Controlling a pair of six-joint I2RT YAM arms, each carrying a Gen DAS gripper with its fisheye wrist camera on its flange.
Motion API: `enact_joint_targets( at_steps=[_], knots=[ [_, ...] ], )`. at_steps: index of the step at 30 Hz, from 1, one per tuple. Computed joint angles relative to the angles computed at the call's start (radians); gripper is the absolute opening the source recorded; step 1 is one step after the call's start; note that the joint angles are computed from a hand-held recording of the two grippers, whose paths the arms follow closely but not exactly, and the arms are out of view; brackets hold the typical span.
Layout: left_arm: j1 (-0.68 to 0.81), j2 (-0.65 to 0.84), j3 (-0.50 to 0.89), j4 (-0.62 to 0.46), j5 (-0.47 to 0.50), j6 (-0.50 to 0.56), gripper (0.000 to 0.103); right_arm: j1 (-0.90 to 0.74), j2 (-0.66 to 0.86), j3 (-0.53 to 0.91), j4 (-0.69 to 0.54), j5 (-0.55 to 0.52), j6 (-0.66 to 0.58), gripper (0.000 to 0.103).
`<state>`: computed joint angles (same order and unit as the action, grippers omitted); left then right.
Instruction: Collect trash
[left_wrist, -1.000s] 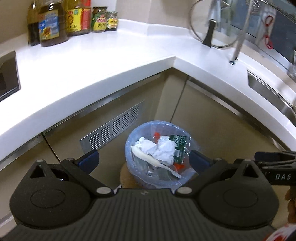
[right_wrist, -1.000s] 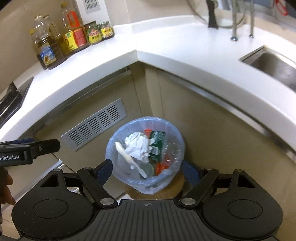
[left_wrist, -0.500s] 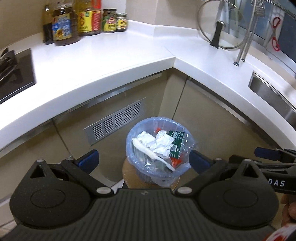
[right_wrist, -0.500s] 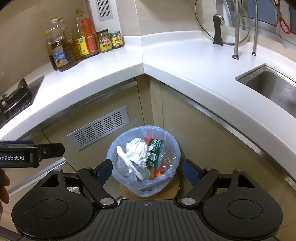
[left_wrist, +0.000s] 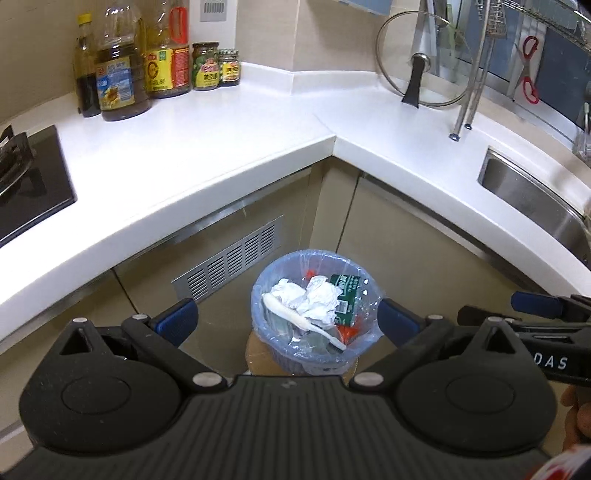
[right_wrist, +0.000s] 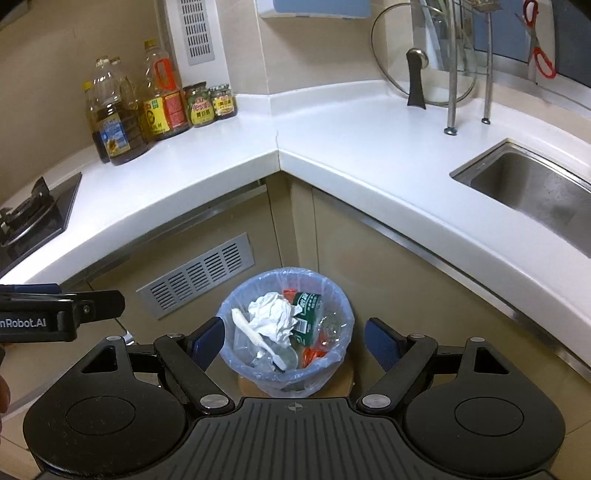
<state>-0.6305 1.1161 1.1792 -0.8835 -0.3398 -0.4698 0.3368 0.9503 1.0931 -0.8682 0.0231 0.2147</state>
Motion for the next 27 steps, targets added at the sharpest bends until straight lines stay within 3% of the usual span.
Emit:
enact_joint_targets(
  at_steps=[27],
  knots=[
    [-0.032, 0.007, 0.023, 0.026, -0.04, 0.039, 0.103, -0.035, -0.003, 0.042, -0.003, 0.011, -0.028, 0.083]
  ],
)
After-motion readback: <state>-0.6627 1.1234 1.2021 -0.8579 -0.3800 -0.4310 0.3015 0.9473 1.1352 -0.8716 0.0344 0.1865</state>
